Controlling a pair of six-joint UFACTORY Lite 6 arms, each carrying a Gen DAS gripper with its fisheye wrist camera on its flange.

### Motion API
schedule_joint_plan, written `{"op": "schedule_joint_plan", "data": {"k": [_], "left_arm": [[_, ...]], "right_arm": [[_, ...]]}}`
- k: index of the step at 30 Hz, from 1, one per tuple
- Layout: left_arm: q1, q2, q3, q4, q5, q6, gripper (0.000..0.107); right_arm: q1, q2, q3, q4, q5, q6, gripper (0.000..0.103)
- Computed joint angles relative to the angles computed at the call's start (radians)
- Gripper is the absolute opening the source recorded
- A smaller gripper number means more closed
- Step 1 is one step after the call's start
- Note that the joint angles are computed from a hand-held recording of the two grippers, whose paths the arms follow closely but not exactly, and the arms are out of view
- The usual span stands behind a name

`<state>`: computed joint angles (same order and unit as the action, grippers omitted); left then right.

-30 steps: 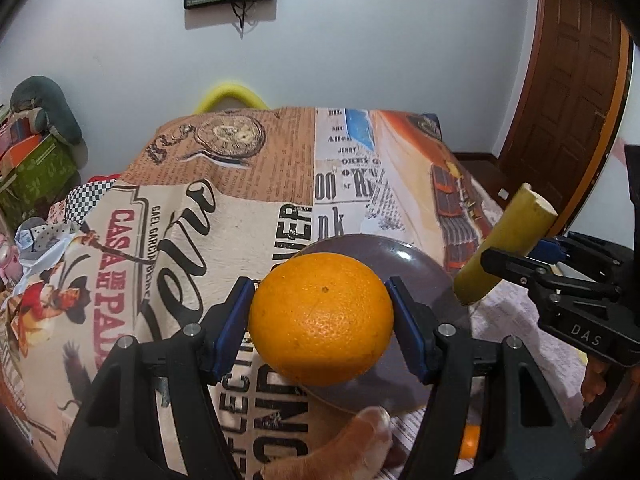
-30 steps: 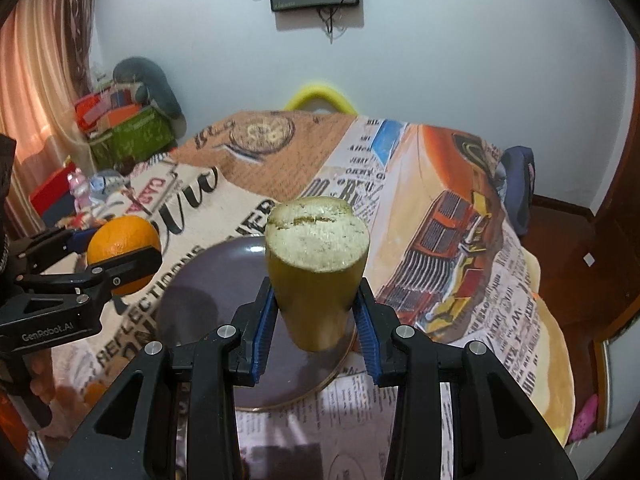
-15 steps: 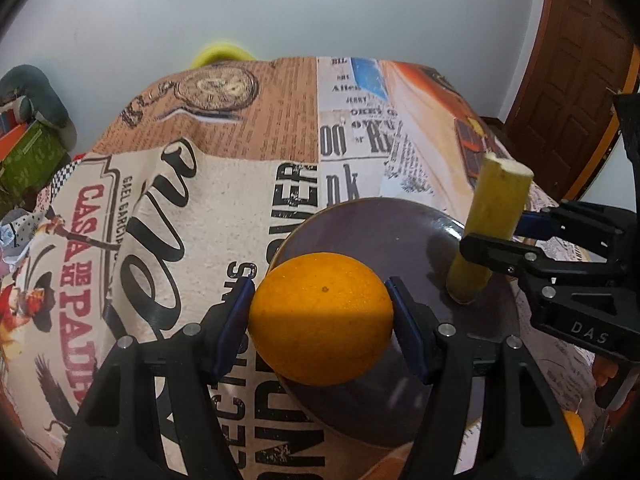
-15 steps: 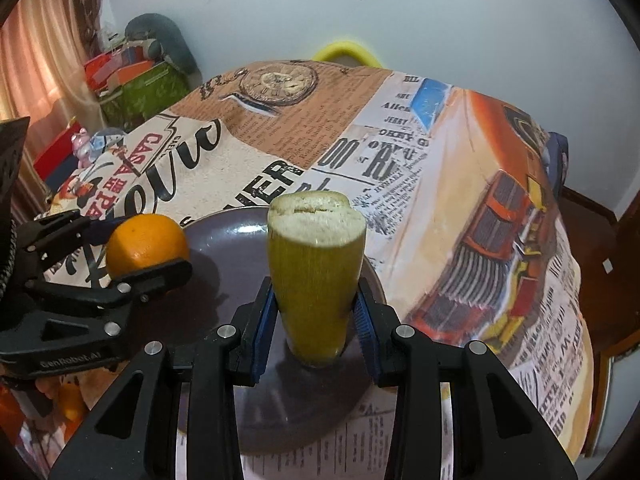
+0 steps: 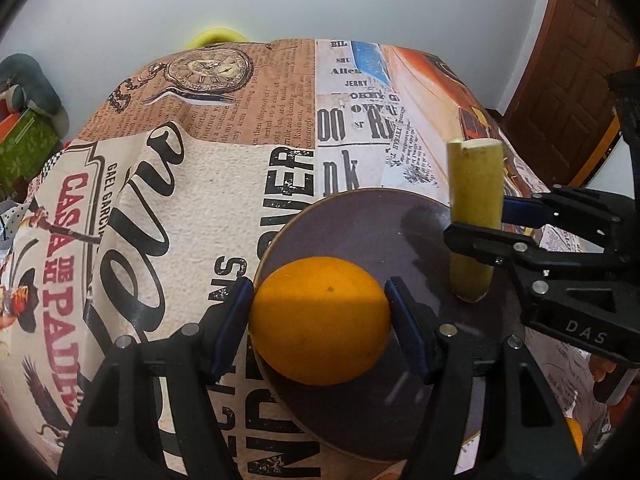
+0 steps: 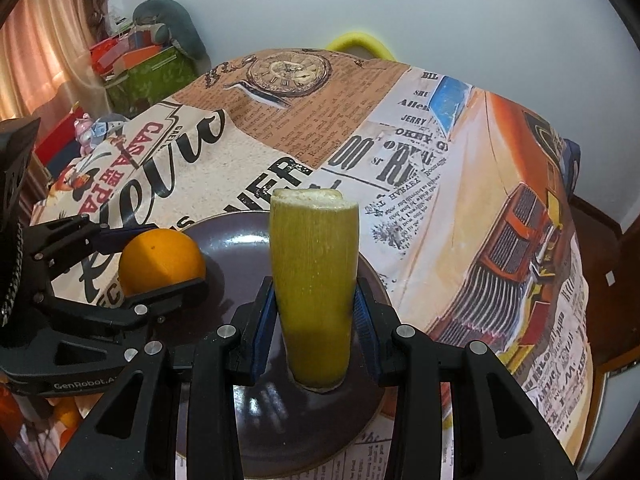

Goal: Organize fruits
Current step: 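Carry the orange and yellow cylinder onto the grey plate and open both grippers, then grasp the peeled pomelo segment with the left gripper while the right grasps another large orange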

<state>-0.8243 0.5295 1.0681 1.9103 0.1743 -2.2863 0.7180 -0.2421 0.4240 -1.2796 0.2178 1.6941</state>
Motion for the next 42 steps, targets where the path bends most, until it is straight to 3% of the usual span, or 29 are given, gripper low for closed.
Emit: {"op": "schedule_joint_plan", "data": {"k": [8, 13, 21, 24, 27, 33, 38, 42], "left_arm": [[-0.023, -0.126, -0.083, 0.047, 0.064, -0.06, 0.072], [-0.05, -0.21, -0.145, -0.045, 0.096, 0.013, 0.072], [-0.138, -0.41, -0.285, -0.275, 0.16, 0.206, 0.072], [-0.198, -0.509, -0.344, -0.389, 0.209, 0.296, 0.072], [-0.259, -0.598, -0.39, -0.493, 0.257, 0.374, 0.072], [-0.389, -0.752, -0.477, -0.635, 0.363, 0.446, 0.072], [-0.479, -0.835, -0.536, -0.699, 0.427, 0.449, 0.073], [-0.531, -0.886, -0.59, -0.739, 0.447, 0.438, 0.073]], "right_arm": [[-0.009, -0.059, -0.031, 0.128, -0.019, -0.114, 0.036], [0.084, -0.191, -0.065, 0.266, 0.095, -0.19, 0.036], [0.412, -0.399, -0.069, 0.351, 0.473, -0.078, 0.037], [0.587, -0.428, -0.051, 0.356, 0.645, 0.025, 0.045], [0.781, -0.429, -0.021, 0.362, 0.822, 0.145, 0.047], [1.082, -0.334, 0.066, 0.409, 1.069, 0.353, 0.057], [1.266, -0.224, 0.141, 0.467, 1.204, 0.484, 0.061], [1.354, -0.151, 0.174, 0.515, 1.239, 0.577, 0.063]]}}
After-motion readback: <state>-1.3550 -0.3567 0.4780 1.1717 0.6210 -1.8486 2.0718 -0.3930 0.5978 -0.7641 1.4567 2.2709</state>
